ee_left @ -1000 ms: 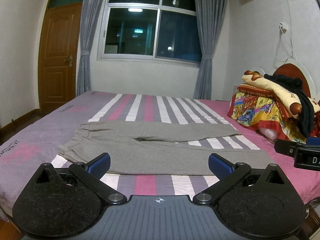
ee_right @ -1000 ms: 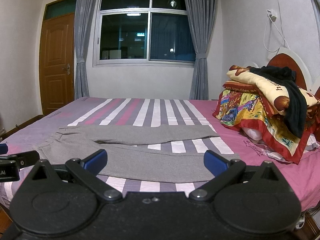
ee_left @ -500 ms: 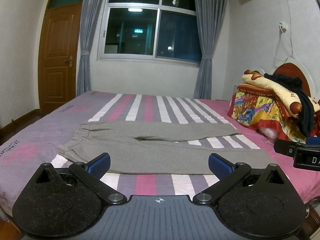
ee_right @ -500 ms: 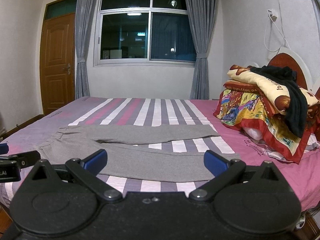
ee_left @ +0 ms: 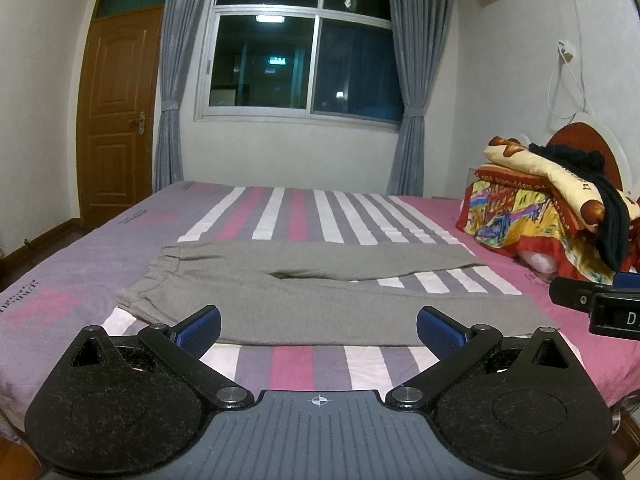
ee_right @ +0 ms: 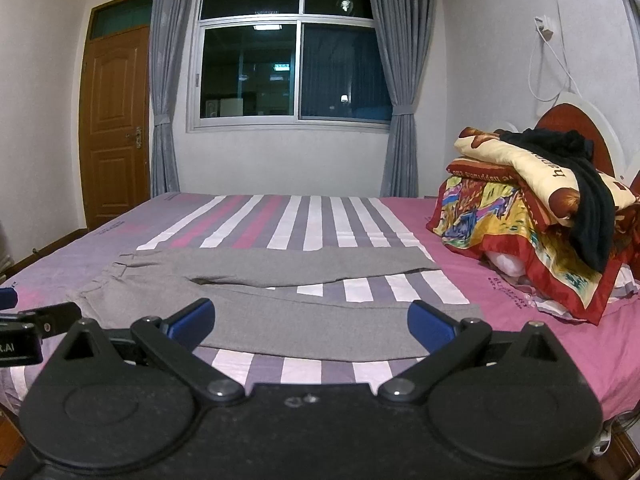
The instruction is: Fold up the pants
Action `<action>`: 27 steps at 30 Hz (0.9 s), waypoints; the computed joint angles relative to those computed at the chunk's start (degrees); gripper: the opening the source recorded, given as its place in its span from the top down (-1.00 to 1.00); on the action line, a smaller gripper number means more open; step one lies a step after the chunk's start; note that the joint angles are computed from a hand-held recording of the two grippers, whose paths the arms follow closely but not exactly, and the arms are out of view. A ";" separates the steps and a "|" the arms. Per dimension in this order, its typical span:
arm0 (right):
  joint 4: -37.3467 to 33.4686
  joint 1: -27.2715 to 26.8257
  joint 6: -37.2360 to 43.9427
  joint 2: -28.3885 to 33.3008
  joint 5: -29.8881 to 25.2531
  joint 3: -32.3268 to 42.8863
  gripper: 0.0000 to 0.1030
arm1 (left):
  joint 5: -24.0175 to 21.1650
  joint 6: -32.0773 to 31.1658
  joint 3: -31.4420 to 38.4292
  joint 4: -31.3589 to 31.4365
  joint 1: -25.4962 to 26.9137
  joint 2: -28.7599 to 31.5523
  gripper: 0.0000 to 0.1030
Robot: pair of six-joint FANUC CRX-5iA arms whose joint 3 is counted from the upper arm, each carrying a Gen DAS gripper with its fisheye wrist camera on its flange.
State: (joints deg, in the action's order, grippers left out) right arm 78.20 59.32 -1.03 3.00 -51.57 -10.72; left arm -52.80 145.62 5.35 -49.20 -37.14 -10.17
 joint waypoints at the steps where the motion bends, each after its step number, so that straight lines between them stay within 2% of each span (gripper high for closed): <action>1: 0.02 -0.01 -0.03 -0.03 0.02 -0.03 -1.00 | 0.00 0.05 0.05 -0.08 -0.07 0.07 -1.00; 8: 0.72 -0.10 -0.98 0.47 0.73 -0.33 -1.00 | 0.98 -0.72 -0.72 0.46 1.01 0.02 -1.00; 14: 1.40 -2.07 -0.24 1.53 3.31 0.53 -1.00 | 3.38 -5.00 -0.37 3.98 5.55 1.24 -1.00; 16: 1.02 -2.95 0.97 2.27 4.41 1.65 -1.00 | 5.22 -7.62 -0.39 7.29 8.80 1.49 -1.00; 19: 0.04 -4.75 3.55 3.73 7.55 3.99 -1.00 | 12.01 -15.92 -2.79 20.30 18.35 1.23 -1.00; 21: -1.24 -6.29 6.32 4.45 11.46 5.47 -1.00 | 18.11 -24.38 -6.42 32.21 26.15 0.61 -1.00; 22: -1.17 -7.07 7.07 4.79 13.30 6.00 -1.00 | 20.14 -27.90 -7.51 36.11 28.84 0.78 -1.00; 23: -1.20 -8.05 8.20 5.13 15.47 6.66 -1.00 | 20.42 -29.28 -7.09 37.08 30.51 1.55 -1.00; 25: -3.21 -9.87 11.81 6.42 19.32 9.11 -1.00 | 18.36 -28.92 -3.83 32.93 32.96 3.67 -1.00; 26: -4.19 -10.74 12.91 7.22 20.87 10.41 -1.00 | 18.81 -31.75 -3.21 33.75 35.04 4.64 -1.00; 27: -6.05 -11.60 14.74 8.41 22.19 12.36 -1.00 | 20.36 -37.01 -3.52 37.57 37.88 5.55 -1.00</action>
